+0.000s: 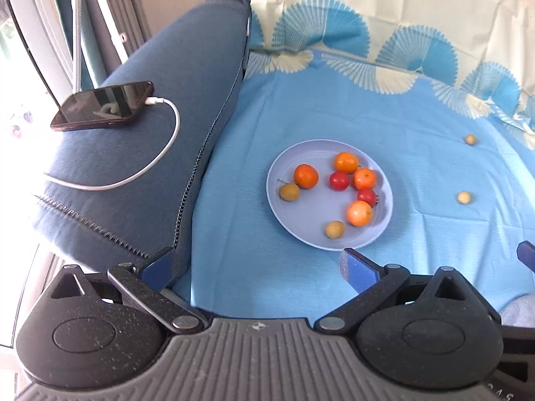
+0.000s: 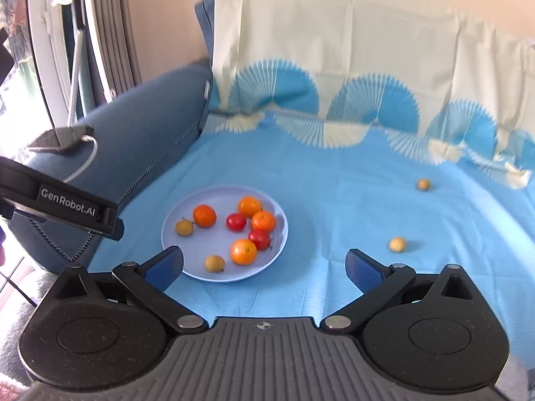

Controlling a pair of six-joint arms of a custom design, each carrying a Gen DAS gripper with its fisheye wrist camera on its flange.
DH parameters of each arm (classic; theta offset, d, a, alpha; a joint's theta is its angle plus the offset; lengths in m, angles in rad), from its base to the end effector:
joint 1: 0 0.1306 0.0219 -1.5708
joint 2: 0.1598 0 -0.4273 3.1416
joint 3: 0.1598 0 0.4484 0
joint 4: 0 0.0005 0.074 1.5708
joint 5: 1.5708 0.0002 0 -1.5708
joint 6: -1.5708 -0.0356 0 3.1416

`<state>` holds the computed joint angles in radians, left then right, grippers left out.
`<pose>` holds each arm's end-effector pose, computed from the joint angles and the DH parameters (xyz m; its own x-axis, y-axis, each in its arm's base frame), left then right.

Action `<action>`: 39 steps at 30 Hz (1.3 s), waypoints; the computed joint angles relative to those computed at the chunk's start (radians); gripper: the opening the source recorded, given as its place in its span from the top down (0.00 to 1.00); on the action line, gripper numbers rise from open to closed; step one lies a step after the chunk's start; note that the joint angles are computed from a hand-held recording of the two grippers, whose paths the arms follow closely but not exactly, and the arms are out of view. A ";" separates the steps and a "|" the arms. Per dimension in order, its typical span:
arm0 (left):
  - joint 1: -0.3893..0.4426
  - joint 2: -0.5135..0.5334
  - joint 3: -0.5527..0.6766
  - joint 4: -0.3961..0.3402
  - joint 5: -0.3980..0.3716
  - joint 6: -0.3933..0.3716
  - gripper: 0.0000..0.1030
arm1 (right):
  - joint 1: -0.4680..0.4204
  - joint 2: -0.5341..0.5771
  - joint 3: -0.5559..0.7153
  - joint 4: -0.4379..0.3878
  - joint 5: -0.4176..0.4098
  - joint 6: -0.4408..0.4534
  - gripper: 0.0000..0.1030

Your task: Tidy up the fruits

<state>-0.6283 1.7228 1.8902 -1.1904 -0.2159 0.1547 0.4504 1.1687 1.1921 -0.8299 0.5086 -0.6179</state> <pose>0.5313 -0.3772 0.5190 -0.7570 0.3639 -0.5428 0.3717 0.9229 0.1004 0.4041 0.1756 0.4799 -0.5742 0.2844 -0.7677 0.3139 0.9425 0.1144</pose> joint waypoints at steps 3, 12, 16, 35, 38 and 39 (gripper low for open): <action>-0.013 -0.049 -0.052 0.029 -0.020 -0.011 0.00 | 0.033 -0.030 -0.008 -0.023 0.041 -0.019 0.01; -0.035 -0.141 -0.139 0.066 -0.047 -0.010 0.00 | 0.131 -0.101 -0.027 -0.053 0.172 -0.037 0.01; -0.037 -0.168 -0.161 0.090 -0.061 -0.013 0.00 | 0.153 -0.118 -0.028 -0.047 0.215 -0.025 0.01; -0.028 -0.184 -0.173 0.105 -0.057 -0.004 0.00 | 0.175 -0.112 -0.016 -0.061 0.230 -0.014 0.01; -0.026 -0.184 -0.175 0.106 -0.056 -0.008 0.00 | 0.174 -0.110 -0.015 -0.062 0.226 -0.014 0.01; -0.026 -0.183 -0.174 0.105 -0.056 -0.008 0.00 | 0.173 -0.109 -0.016 -0.062 0.224 -0.014 0.01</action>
<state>-0.6544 1.5403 1.7162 -1.0858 -0.2721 0.1470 0.6235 1.0592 1.1764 -0.8924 0.7325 -0.6319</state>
